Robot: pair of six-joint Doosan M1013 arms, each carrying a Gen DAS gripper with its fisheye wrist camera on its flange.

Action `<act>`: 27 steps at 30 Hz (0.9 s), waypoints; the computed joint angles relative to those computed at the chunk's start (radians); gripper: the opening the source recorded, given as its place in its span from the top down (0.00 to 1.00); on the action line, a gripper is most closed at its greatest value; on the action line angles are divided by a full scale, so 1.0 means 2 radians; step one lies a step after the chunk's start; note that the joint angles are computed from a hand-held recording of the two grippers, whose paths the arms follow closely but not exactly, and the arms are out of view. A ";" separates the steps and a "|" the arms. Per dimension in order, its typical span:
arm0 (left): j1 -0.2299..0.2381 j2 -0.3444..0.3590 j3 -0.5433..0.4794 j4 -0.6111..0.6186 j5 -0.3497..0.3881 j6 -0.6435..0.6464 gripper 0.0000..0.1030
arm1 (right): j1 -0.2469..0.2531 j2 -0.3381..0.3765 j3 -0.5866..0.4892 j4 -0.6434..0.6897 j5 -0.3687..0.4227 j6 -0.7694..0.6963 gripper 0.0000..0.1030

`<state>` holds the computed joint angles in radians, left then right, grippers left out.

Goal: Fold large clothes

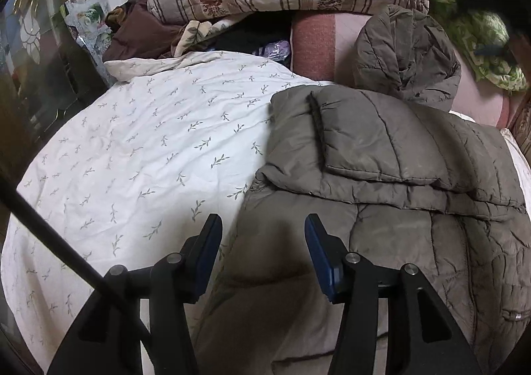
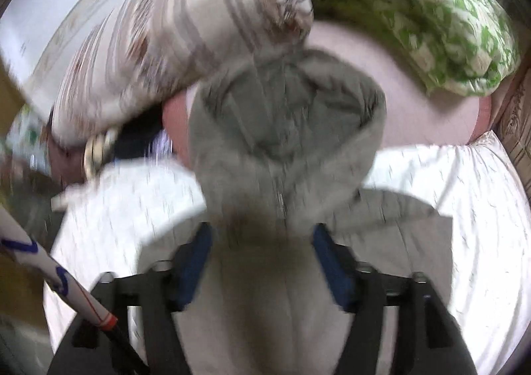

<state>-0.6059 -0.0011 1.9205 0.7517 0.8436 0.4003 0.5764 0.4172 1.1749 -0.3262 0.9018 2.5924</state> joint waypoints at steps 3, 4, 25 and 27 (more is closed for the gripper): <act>0.005 0.005 -0.002 -0.013 -0.004 0.015 0.51 | -0.013 0.022 -0.039 0.012 -0.018 0.029 0.23; 0.007 0.007 -0.002 -0.020 -0.007 0.020 0.51 | -0.017 0.033 -0.056 0.013 -0.019 0.035 0.23; 0.025 0.012 -0.004 -0.080 -0.022 0.064 0.51 | -0.043 0.099 -0.130 0.056 0.000 0.063 0.93; 0.025 0.011 -0.004 -0.080 -0.022 0.063 0.51 | -0.037 0.083 -0.112 0.057 -0.006 0.059 0.93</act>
<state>-0.5555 0.0199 1.9134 0.5919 0.7992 0.5253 0.5025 0.5837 0.9502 -0.2125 0.8902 2.7113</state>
